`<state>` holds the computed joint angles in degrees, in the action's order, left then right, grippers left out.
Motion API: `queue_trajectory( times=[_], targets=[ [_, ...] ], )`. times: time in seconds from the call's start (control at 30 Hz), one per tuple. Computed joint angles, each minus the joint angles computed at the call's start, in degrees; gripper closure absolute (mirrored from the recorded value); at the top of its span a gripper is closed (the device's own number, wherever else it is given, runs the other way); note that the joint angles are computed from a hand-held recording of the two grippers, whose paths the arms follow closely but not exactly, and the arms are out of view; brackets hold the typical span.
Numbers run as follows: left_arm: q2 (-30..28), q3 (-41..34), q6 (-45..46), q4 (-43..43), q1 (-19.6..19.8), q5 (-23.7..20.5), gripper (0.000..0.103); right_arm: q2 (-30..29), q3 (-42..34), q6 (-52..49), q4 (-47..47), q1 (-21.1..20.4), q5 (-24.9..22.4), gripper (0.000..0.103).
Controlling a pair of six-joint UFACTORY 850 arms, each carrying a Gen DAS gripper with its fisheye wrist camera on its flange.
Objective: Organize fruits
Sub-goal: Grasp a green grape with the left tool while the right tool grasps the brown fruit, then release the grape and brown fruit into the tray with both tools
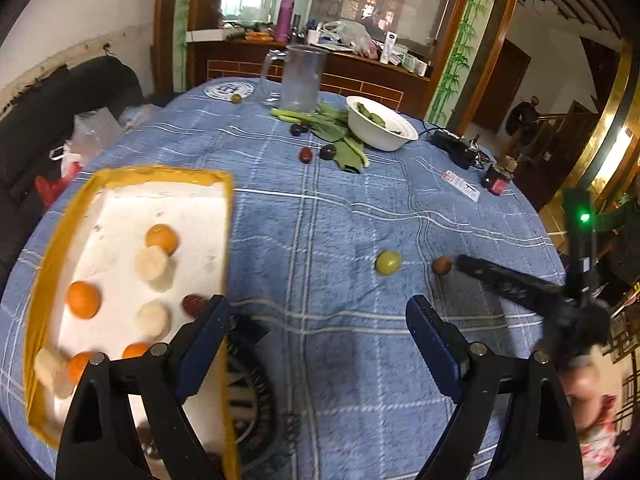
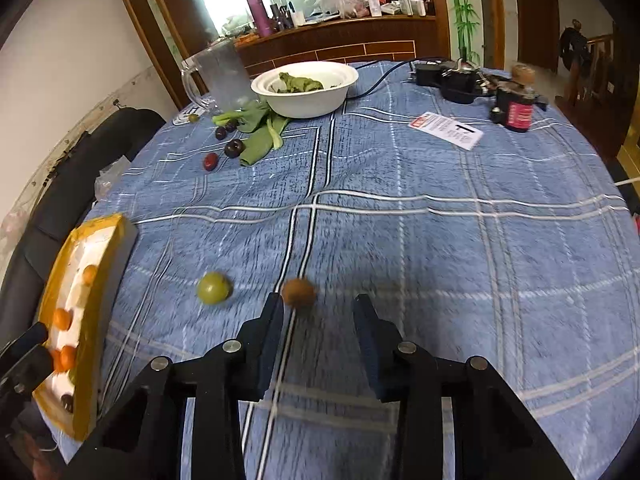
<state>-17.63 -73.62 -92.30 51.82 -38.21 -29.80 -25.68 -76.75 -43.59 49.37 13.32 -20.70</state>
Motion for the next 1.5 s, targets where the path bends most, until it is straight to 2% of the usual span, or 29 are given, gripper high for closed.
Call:
queue_trajectory(
  times=[0.07,0.2,0.23,0.27,0.3,0.33,0.37,0.43,0.73,0.83,0.9,0.93,1.03,1.13,1.33,1.43,1.5],
  targets=[
    [-1.4,-1.7,1.4,-0.7,0.4,0.5,0.015,-1.2,-0.7,-3.8,3.7,0.0,-1.1,0.064],
    [-5.1,-5.3,4.2,-2.6,1.5,1.5,0.017,-3.0,-2.0,-2.4,1.2,0.5,-1.7,0.064],
    [-5.9,-6.1,5.4,-3.9,1.9,2.3,0.027,-3.1,-1.9,-3.6,2.0,0.5,-1.3,0.064],
    [-7.0,-7.1,7.5,-6.3,2.4,3.3,0.043,-3.1,-1.8,-4.8,2.7,0.6,-1.2,0.064],
    [-8.4,-8.5,11.2,-10.5,3.1,4.8,0.051,-3.1,-1.7,-5.8,3.5,0.6,-1.2,0.064],
    [-9.7,-9.8,15.3,-15.4,3.9,6.1,0.062,-3.2,-1.7,-7.1,4.7,0.5,-2.3,0.071],
    [-10.5,-10.6,17.5,-18.0,4.2,6.5,0.064,-3.4,-1.9,-7.5,5.1,0.3,-3.1,0.081],
    [-12.7,-12.8,20.9,-21.4,4.5,7.3,0.064,-3.2,-1.8,-8.2,5.9,-0.1,-3.7,0.081],
    [-20.4,-21.6,25.2,-18.8,2.8,3.1,0.064,-1.7,-0.5,-9.9,10.5,-2.6,-3.9,0.081],
    [-23.1,-24.3,26.3,-17.9,2.3,0.4,0.064,-2.0,-1.0,-9.2,10.2,-2.6,-4.2,0.081],
    [-23.4,-24.6,23.5,-13.6,1.6,-1.4,0.073,-2.1,-1.0,-9.7,10.8,-2.7,-4.9,0.080],
    [-23.0,-24.1,23.4,-13.2,1.5,-0.7,0.080,-2.1,-1.1,-10.2,11.6,-2.9,-5.5,0.080],
    [-21.9,-23.1,19.4,-8.8,0.7,-2.4,0.080,-2.4,-1.2,-12.9,15.8,-3.9,-8.7,0.080],
    [-19.3,-20.2,16.0,-6.1,0.3,-1.1,0.080,-2.7,-1.2,-15.5,20.6,-5.0,-12.3,0.080],
    [-10.7,-10.4,3.6,2.4,-0.7,0.8,0.079,-4.0,-1.4,-19.1,28.1,-7.0,-22.2,0.080],
    [-5.1,-3.8,-4.8,6.8,-0.6,-0.1,0.079,-4.5,-1.3,-19.8,30.8,-7.6,-26.9,0.080],
    [-1.8,0.3,-9.7,9.2,-0.5,-2.2,0.079,-4.4,-1.0,-20.0,31.4,-7.5,-27.9,0.080]
  ],
)
